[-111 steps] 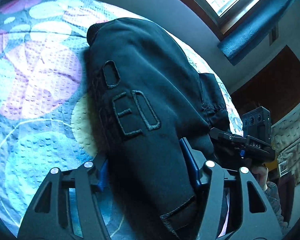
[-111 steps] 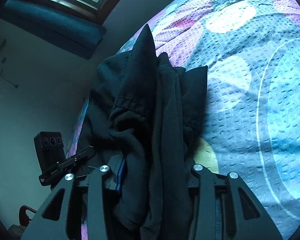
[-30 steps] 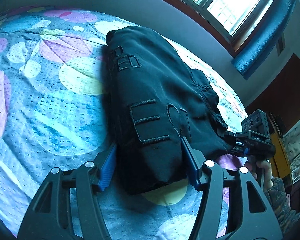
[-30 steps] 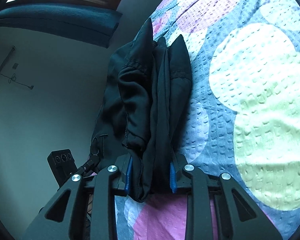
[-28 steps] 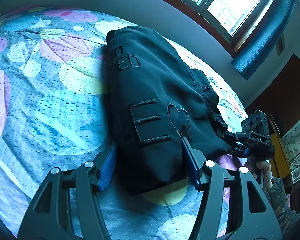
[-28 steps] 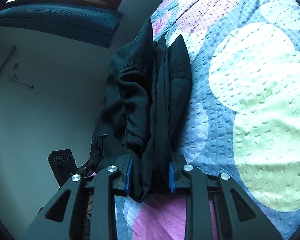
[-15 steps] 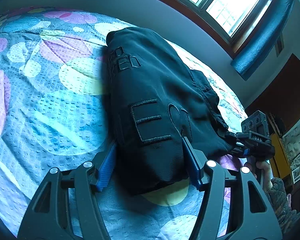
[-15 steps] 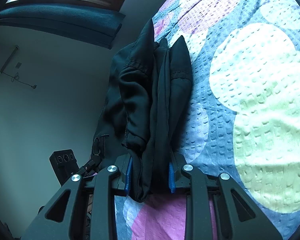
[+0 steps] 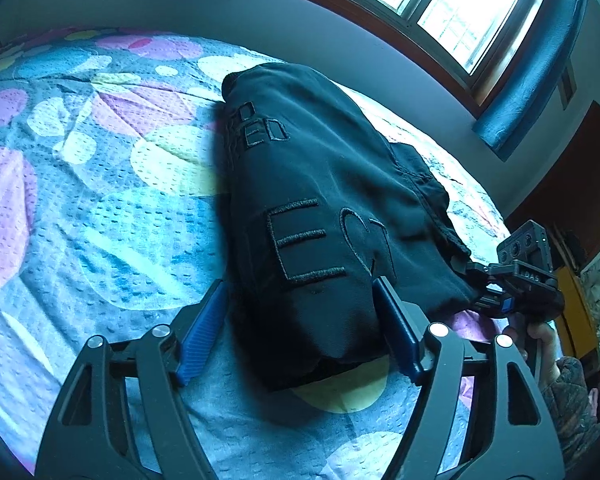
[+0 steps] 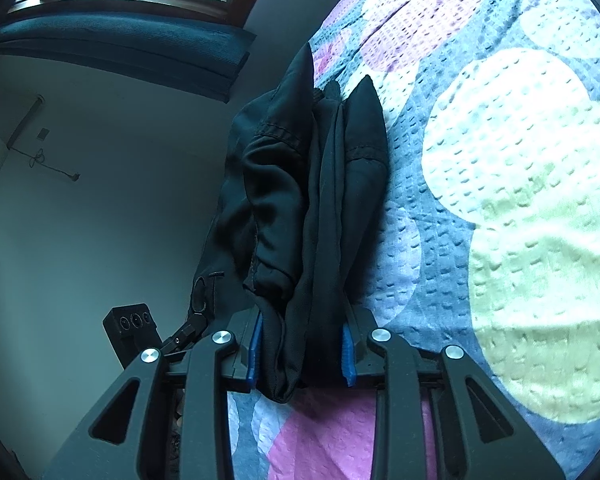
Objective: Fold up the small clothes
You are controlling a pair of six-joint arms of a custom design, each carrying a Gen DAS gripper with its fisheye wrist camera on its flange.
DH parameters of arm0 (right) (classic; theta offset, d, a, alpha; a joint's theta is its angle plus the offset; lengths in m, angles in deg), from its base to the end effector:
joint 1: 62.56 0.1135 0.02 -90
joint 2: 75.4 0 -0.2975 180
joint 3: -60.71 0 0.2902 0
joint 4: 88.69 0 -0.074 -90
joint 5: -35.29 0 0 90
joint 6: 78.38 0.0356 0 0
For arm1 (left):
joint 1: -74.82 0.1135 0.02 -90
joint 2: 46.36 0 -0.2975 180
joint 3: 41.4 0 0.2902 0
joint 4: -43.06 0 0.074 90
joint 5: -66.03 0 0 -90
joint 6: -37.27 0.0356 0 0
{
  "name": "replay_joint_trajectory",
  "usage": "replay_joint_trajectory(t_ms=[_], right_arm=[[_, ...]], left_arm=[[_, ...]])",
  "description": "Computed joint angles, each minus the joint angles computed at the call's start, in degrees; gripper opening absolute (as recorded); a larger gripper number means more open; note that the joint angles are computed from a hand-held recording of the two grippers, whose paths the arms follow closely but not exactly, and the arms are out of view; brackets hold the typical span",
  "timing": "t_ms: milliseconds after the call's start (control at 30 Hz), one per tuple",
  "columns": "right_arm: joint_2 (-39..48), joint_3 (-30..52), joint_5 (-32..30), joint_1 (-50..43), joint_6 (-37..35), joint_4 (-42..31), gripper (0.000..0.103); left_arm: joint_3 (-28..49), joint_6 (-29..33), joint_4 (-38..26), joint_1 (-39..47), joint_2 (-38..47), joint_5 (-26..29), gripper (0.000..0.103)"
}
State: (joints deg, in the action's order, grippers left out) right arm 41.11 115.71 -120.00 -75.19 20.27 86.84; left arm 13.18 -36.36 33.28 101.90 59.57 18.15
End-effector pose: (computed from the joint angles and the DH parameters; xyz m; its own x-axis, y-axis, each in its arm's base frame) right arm 0.3265 -0.0400 0.0435 -0.9217 0.2710 -0.2776 -0.1323 0.4532 0.8816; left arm 0.3059 0.1296 0.0850 -0.7620 -0.1548 -0.6288 0.1724 0.8874 -0.4274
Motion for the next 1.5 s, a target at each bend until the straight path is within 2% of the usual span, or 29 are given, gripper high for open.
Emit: replay_joint_trajectory(t_ms=[167, 233, 300, 333, 400, 467, 600, 833, 1100, 1300, 1500], right_arm=[[-3.8, -4.8, 1.8, -0.6, 1.5, 4.2, 0.044], [-6.1, -7.3, 2.6, -0.9, 1.4, 5.3, 0.050], [-8.4, -9.6, 3.2, -1.0, 0.9, 5.9, 0.062], [-10.3, -11.2, 4.5, -0.8, 0.7, 6.3, 0.064], [-13.8, -13.4, 7.0, 0.3, -0.3, 5.9, 0.077], [-17.5, -15.5, 10.1, 1.9, -0.8, 5.5, 0.083], [-23.7, -18.6, 20.8, 6.8, -0.6, 4.4, 0.084], [-30.4, -21.3, 31.2, 11.7, 1.9, 3.4, 0.084], [-36.3, -23.4, 44.7, 19.7, 1.9, 2.1, 0.084], [-37.5, -24.4, 47.8, 20.9, 1.8, 2.3, 0.084], [-36.8, -24.3, 47.0, 19.7, 1.6, 1.8, 0.084]], left_arm=[[-5.8, -2.7, 5.1, -0.9, -4.8, -6.9, 0.092], [-7.9, -2.9, 5.7, -1.1, -6.6, -9.3, 0.094], [-10.0, -3.2, 6.7, -1.6, -8.6, -12.6, 0.095], [-11.2, -3.4, 7.3, -1.9, -9.7, -14.4, 0.095], [-13.3, -3.9, 8.4, -2.5, -11.7, -17.8, 0.095], [-15.3, -4.4, 9.0, -2.6, -14.0, -19.9, 0.095], [-19.9, -5.5, 11.2, -1.7, -19.0, -21.9, 0.096], [-24.4, -6.1, 12.4, -1.7, -25.0, -26.6, 0.101], [-25.2, -5.9, 11.1, -2.4, -27.0, -27.9, 0.101], [-26.0, -6.1, 11.6, -3.4, -28.7, -29.5, 0.101], [-26.2, -6.8, 11.9, -4.0, -29.0, -30.7, 0.101]])
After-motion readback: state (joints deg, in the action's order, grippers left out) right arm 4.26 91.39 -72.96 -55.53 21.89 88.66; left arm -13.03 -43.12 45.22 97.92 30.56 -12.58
